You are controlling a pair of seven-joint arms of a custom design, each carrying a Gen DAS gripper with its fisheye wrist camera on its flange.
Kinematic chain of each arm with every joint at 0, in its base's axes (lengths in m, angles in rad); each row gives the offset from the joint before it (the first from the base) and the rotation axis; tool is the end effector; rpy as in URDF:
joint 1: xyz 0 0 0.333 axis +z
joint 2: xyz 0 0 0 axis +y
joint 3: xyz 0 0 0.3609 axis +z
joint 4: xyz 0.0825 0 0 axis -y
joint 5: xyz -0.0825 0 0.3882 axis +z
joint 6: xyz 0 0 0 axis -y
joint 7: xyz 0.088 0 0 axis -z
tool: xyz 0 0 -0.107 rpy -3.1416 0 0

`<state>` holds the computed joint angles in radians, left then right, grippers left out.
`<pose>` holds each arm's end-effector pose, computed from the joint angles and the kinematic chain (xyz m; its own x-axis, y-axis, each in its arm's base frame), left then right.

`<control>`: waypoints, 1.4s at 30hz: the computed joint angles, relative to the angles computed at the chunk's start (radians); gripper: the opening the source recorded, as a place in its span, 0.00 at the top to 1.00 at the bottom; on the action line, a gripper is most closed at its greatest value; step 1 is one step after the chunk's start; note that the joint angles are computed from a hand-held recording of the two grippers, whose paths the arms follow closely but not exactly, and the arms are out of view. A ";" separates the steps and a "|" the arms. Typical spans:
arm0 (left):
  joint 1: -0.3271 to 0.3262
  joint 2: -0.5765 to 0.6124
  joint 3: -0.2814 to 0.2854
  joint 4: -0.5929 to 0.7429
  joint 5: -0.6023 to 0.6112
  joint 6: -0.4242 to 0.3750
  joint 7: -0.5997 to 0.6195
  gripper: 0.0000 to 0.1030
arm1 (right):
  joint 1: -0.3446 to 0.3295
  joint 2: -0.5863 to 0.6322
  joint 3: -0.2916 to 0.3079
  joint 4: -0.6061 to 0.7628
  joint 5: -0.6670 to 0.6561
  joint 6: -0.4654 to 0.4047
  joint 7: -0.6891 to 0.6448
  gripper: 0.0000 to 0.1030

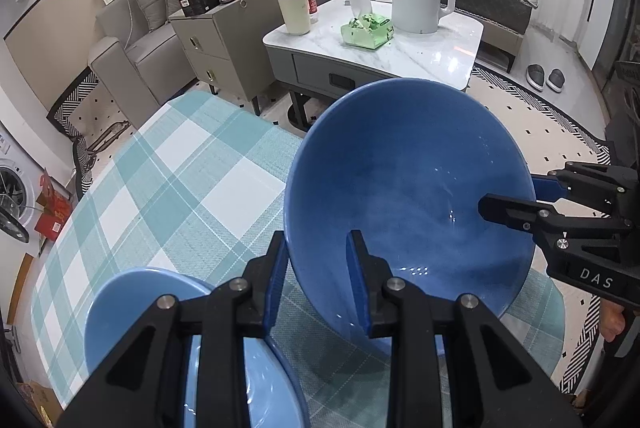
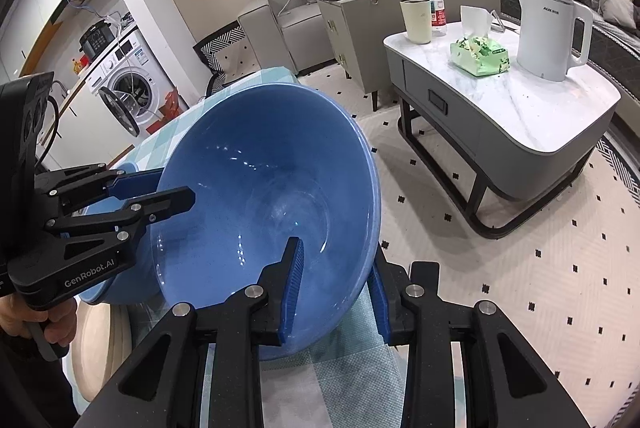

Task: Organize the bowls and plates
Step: 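Lift and carry the held blue bowl toward the nested bowls, then carry the held blue bowl over the nested blue bowls with both grippers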

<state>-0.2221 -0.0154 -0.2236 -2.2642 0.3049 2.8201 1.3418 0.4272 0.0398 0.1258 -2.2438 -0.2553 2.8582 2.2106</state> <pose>0.5000 -0.2559 0.4714 -0.4270 -0.8968 -0.1161 -0.7268 0.4167 -0.5460 0.4826 0.3133 0.4558 0.1799 -0.9703 -0.1619 -0.8456 -0.0684 -0.5295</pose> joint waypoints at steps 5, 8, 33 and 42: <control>0.000 -0.008 0.000 -0.003 -0.002 0.008 -0.003 0.73 | 0.000 -0.004 -0.001 -0.002 -0.008 0.005 0.010 0.69; 0.001 -0.013 -0.001 -0.007 -0.004 0.013 -0.001 0.73 | 0.000 -0.008 -0.001 -0.004 -0.017 0.007 0.020 0.69; 0.014 -0.084 -0.013 -0.052 -0.024 0.058 0.001 0.73 | -0.023 -0.056 0.013 -0.031 -0.133 0.050 0.125 0.69; 0.027 -0.118 -0.020 -0.073 -0.035 0.076 -0.003 0.73 | -0.029 -0.074 0.027 -0.032 -0.203 0.057 0.181 0.69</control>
<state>-0.1954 -0.1339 -0.2437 -2.3369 0.2698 2.8960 1.3392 0.3979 -0.0341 0.1524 -2.2759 -0.4580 2.9154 2.3917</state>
